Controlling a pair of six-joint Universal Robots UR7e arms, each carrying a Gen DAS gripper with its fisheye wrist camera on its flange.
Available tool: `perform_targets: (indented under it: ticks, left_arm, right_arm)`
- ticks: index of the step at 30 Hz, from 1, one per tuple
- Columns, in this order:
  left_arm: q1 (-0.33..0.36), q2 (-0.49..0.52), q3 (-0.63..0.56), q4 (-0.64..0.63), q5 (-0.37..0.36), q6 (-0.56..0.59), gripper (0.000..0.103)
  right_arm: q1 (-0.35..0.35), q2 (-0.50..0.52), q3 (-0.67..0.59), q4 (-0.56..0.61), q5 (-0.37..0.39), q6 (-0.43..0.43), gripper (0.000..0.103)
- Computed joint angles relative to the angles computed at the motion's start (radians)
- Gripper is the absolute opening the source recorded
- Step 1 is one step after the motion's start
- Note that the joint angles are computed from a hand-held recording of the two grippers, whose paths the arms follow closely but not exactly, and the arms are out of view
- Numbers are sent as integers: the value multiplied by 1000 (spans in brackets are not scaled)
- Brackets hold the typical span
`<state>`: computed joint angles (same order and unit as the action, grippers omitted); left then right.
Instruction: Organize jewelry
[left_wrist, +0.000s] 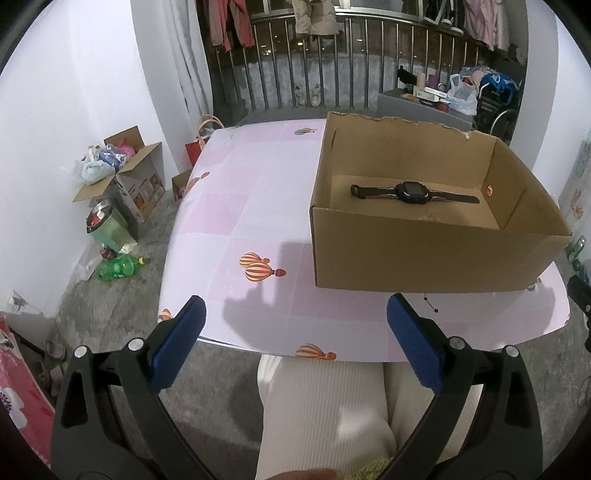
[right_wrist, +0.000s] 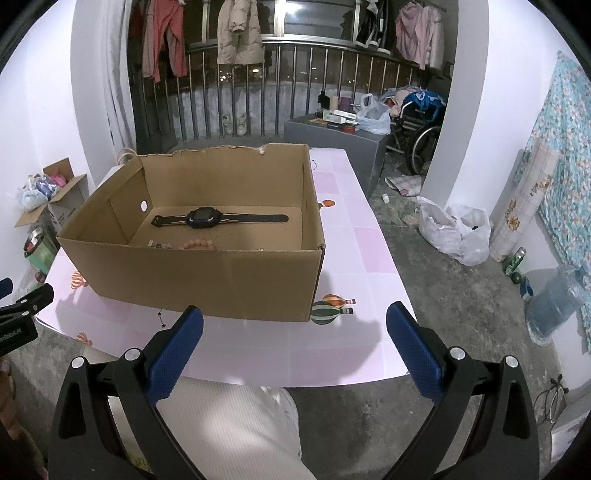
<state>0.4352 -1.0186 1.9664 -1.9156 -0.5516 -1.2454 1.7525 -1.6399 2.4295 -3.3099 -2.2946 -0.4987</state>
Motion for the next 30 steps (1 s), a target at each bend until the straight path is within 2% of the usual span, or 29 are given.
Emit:
perform_targets:
  ticks: [30]
  left_arm:
    - [-5, 10, -12, -14, -9, 29, 95]
  right_arm:
    - [-4, 0, -3, 9, 2, 0, 97]
